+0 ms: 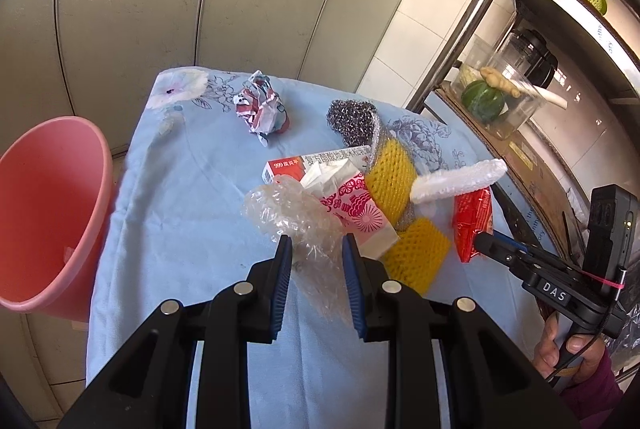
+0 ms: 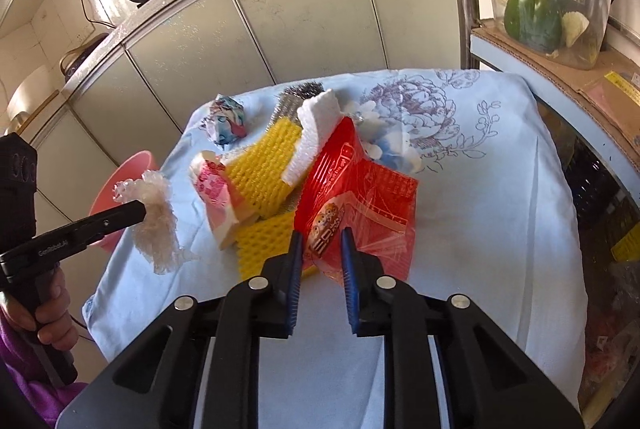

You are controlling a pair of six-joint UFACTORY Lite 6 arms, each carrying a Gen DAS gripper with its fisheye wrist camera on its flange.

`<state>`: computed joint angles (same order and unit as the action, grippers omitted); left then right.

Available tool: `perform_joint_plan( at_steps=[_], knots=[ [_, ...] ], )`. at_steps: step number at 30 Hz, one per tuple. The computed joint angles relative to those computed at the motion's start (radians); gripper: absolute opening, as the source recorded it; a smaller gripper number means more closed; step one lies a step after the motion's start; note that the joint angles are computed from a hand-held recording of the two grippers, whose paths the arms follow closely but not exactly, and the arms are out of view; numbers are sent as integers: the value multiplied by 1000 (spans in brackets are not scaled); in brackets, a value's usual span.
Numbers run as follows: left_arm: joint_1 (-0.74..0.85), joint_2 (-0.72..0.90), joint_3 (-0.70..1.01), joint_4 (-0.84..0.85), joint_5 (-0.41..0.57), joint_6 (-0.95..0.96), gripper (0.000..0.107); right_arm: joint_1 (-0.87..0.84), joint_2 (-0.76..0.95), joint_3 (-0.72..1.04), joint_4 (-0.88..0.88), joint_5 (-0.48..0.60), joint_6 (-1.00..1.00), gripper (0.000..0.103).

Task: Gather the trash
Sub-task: 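Grasp the clear bubble wrap with left tool while right tool grasps red snack bag, then carry bubble wrap and red bag over the pink bucket and open both tools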

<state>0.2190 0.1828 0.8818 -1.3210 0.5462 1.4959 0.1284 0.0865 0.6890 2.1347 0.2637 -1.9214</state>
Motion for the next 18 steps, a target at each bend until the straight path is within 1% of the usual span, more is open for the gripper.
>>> perform_joint_plan(
  at_steps=[2, 8, 12, 18],
  knots=[
    [10, -12, -6, -3, 5, 8, 25, 6, -30, -8, -3, 2, 4, 19],
    [38, -54, -23, -18, 27, 23, 25, 7, -83, 1, -84, 1, 86, 19],
    [65, -87, -37, -30, 45, 42, 25, 12, -87, 22, -147, 2, 154, 19],
    [119, -104, -33, -43, 95, 62, 25, 29, -86, 57, -163, 13, 177, 19]
  ],
)
